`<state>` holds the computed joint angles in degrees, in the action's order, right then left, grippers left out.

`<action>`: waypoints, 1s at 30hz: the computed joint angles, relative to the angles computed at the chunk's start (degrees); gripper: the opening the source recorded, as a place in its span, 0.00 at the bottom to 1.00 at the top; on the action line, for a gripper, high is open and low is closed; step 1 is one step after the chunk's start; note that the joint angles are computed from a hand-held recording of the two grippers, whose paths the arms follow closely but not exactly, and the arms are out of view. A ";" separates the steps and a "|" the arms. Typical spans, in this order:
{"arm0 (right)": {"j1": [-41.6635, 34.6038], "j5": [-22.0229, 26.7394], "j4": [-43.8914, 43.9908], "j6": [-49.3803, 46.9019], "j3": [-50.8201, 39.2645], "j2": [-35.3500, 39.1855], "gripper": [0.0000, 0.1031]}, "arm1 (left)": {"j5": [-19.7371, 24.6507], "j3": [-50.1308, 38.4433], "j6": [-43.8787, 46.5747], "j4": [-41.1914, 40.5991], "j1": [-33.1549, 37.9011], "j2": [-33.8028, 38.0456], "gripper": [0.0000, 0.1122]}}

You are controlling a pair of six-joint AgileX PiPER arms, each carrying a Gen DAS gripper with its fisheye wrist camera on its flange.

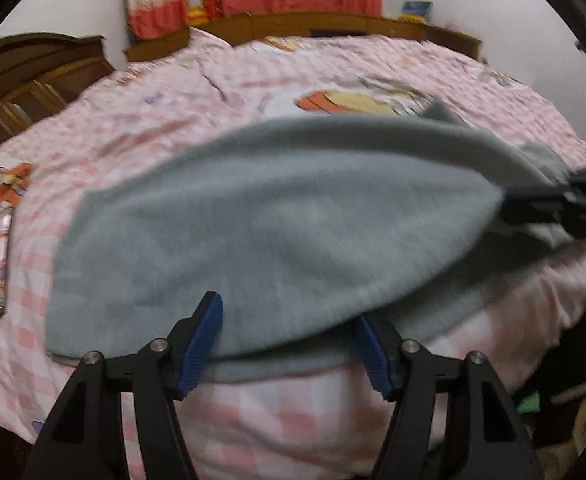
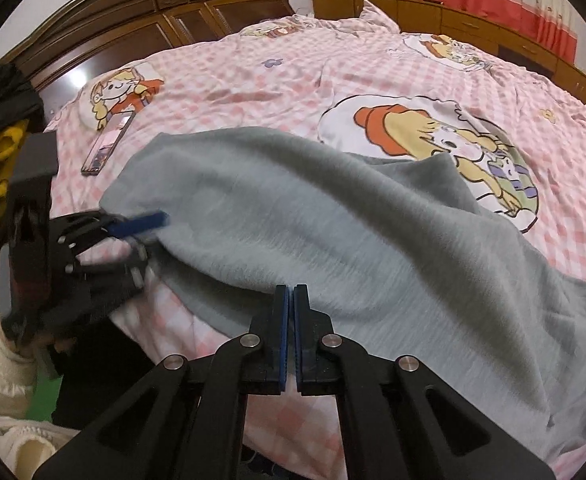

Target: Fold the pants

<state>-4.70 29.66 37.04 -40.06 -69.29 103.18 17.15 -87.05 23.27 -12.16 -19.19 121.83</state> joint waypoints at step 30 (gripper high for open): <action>1.07 1.99 -3.07 1.74 0.93 1.06 0.29 | 6.60 3.52 0.39 -0.38 11.33 -5.03 0.36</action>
